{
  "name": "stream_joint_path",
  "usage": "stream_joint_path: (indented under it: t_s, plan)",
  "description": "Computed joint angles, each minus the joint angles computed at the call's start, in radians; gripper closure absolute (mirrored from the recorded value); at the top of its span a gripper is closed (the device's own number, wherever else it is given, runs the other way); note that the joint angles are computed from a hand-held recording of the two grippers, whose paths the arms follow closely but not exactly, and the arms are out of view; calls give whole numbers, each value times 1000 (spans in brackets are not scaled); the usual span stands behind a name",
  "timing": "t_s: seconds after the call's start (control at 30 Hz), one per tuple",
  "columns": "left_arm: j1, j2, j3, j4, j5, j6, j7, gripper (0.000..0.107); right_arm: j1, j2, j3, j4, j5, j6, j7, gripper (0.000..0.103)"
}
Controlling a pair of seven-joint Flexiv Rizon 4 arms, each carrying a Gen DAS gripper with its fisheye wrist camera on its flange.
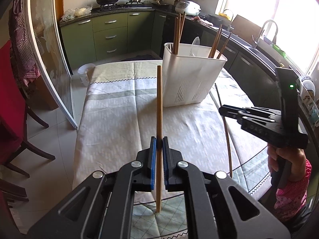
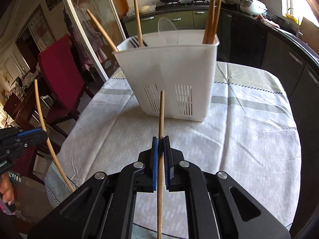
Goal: Organize utensils
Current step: 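Lift both held chopsticks upright and move them toward the white holder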
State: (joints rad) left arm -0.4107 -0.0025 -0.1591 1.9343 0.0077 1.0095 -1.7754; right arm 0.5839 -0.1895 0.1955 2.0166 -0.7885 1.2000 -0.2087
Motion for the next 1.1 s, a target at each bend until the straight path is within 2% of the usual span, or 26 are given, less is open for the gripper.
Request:
stream_joint_path:
  t_s: [0.1,0.27,0.47,0.7,1.1]
  plan:
    - [-1,8,-1,2,5,-1,-2,101,-18,95,-5,79,-94,16,90,97]
    - [-1,20,-4,1,18,-2,-13,101,-97,225,39,175,-243,28,237,97]
    - [-6,29,-11,-3,33,-5,-21,101,-163,351,120,255,-256,-9,271,96]
    - [-13,33,-17,-7,38,-5,-20,101,-186,377,159,274,-267,-10,291,96]
    - [-22,35,-24,-28,35,0,-9,101,-199,372,158,263,-276,15,283,96]
